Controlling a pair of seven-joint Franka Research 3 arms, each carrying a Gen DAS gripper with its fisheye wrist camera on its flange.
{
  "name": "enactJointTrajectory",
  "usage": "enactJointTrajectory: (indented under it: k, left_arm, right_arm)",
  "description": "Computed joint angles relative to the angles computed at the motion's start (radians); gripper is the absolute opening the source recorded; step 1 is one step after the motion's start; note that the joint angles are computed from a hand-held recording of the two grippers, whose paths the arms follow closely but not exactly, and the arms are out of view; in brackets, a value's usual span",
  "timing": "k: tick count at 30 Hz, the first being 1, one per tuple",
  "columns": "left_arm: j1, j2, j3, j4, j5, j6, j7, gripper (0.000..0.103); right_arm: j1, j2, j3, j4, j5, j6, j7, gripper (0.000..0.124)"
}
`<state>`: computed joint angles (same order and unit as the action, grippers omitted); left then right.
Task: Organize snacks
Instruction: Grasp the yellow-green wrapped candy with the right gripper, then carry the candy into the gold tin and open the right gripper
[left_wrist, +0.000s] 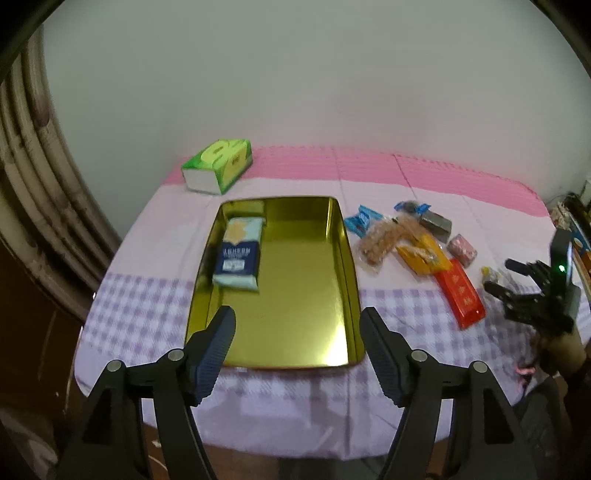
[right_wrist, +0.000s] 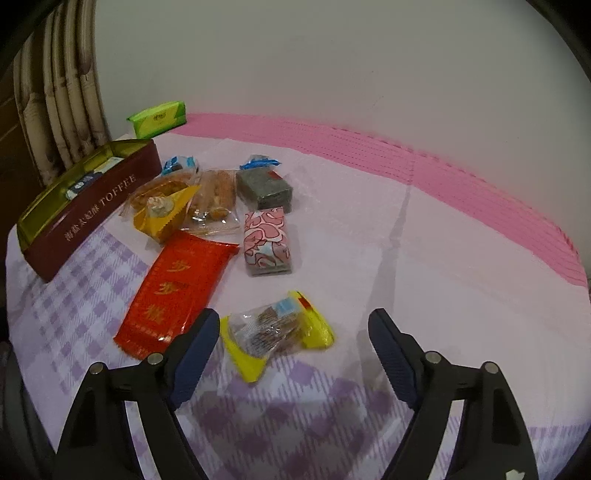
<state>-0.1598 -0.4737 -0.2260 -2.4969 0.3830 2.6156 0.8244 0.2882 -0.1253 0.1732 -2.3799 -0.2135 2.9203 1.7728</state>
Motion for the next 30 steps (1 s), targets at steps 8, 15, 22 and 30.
enactJointTrajectory:
  k: [8,15,22,30]
  left_arm:
    - [-0.007,-0.009,-0.018,-0.019,0.014,-0.005,-0.032,0.070]
    - [0.005,-0.018,-0.039,-0.033,0.064,0.004,-0.068,0.070]
    - [0.058,-0.075,-0.064,-0.057,0.146,0.009,-0.177,0.070]
    - [0.107,-0.088,-0.069,-0.070,0.210,-0.032,-0.278,0.070]
  right_arm:
    - [0.049,0.053,-0.041,0.050,0.188,-0.049,-0.137,0.020]
    - [0.051,-0.028,-0.030,-0.003,0.248,-0.040,-0.121,0.019]
    - [0.097,-0.074,-0.009,0.034,0.326,-0.068,-0.167,0.020]
    - [0.192,0.067,0.021,0.288,0.414,-0.124,-0.269,0.020]
